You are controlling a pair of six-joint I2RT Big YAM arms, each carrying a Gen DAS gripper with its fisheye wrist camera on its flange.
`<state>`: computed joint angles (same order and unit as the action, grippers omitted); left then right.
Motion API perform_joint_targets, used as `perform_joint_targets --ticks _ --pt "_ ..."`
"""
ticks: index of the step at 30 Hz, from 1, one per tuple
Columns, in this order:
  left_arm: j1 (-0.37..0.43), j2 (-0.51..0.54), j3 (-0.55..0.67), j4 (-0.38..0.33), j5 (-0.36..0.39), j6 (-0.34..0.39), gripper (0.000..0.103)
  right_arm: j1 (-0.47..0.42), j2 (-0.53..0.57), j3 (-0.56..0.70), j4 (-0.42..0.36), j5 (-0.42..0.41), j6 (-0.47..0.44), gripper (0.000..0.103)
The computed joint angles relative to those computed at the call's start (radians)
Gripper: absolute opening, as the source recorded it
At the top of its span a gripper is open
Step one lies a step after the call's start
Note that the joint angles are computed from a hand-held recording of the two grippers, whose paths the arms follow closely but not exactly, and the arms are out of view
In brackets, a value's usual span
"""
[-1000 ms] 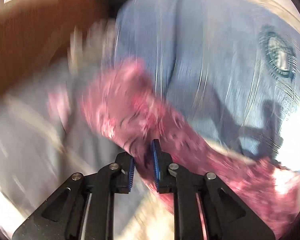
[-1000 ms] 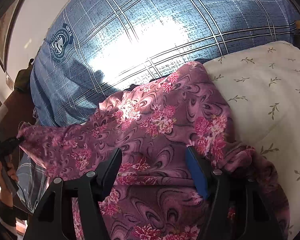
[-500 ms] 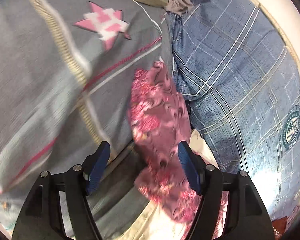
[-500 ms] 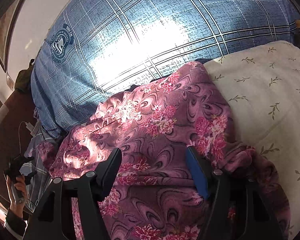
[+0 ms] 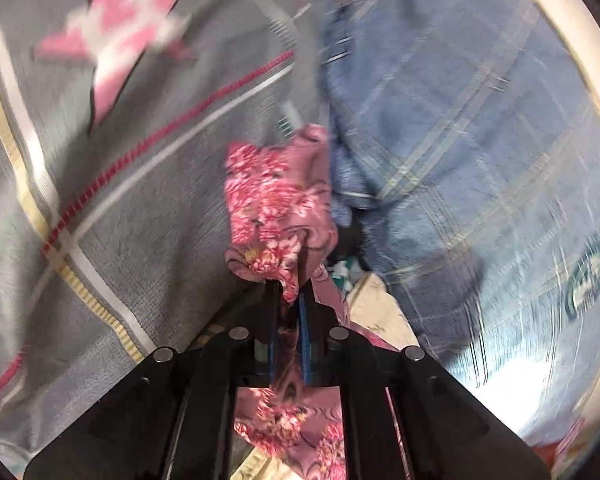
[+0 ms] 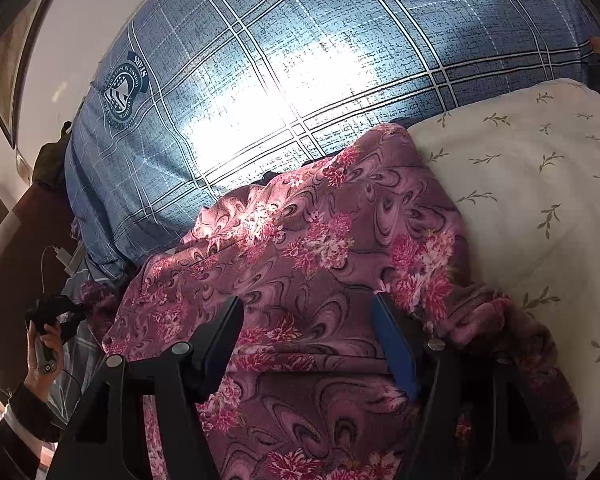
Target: Fold small clothes
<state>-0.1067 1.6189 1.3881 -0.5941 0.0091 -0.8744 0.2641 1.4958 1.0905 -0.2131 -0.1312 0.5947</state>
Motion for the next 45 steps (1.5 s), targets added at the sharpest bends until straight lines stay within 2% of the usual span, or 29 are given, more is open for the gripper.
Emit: perform_joint_targets --ticks 6,13,17,21,25,27,28,30,31,32,34,35,37,40,41,43,45 --pt "-0.072 -0.064 -0.001 0.000 -0.011 0.084 0.007 -0.001 -0.001 0.000 0.001 -0.002 -0.001 0.069" --pt "-0.235 -0.063 0.068 0.004 -0.022 0.161 0.007 -0.002 -0.003 -0.003 0.004 -0.004 0.001 0.069" --pt "-0.342 -0.012 0.148 -0.006 -0.025 0.191 0.007 -0.004 -0.006 -0.010 0.016 -0.013 0.006 0.069" --pt "-0.450 0.091 0.234 -0.034 -0.021 0.203 0.007 -0.010 -0.011 -0.021 0.035 -0.027 0.014 0.069" --pt "-0.514 0.228 0.326 -0.125 0.041 0.175 0.007 -0.016 -0.015 -0.030 0.053 -0.044 0.023 0.069" --pt "-0.533 0.271 0.351 -0.177 0.057 0.170 0.010 -0.021 -0.017 -0.036 0.063 -0.054 0.029 0.069" --pt "-0.538 0.277 0.351 -0.193 0.054 0.172 0.011 -0.022 -0.018 -0.039 0.068 -0.058 0.032 0.069" --pt "-0.541 0.230 0.280 -0.155 0.089 0.169 0.016 -0.023 -0.020 -0.041 0.071 -0.061 0.034 0.069" --pt "-0.533 0.201 0.244 -0.131 0.127 0.161 0.026 -0.022 -0.021 -0.041 0.069 -0.060 0.034 0.069" --pt "-0.523 0.163 0.198 -0.101 0.161 0.145 0.041 -0.022 -0.021 -0.039 0.064 -0.060 0.034 0.069" --pt "-0.504 0.056 0.071 -0.009 0.171 0.117 0.052 -0.022 -0.019 -0.027 0.042 -0.059 0.037 0.069" --pt "-0.486 0.012 0.025 0.013 0.169 0.119 0.057 -0.020 -0.015 -0.009 0.004 -0.054 0.034 0.069" --pt "-0.454 -0.066 -0.052 0.036 0.146 0.117 0.061 -0.015 -0.005 0.041 -0.079 -0.047 0.054 0.071" --pt "-0.395 -0.122 -0.112 0.027 0.109 0.100 0.063 -0.009 -0.007 0.064 -0.005 -0.139 0.148 0.073" --pt "-0.380 -0.117 -0.111 0.025 0.111 0.073 0.063 0.008 0.004 0.101 -0.028 -0.130 0.145 0.080" --pt "-0.342 -0.111 -0.132 0.065 0.155 0.013 0.063 0.052 0.046 0.197 -0.112 -0.103 0.111 0.089" --pt "-0.325 -0.111 -0.148 0.099 0.169 -0.029 0.063 0.100 0.113 0.313 -0.219 -0.069 0.074 0.090"
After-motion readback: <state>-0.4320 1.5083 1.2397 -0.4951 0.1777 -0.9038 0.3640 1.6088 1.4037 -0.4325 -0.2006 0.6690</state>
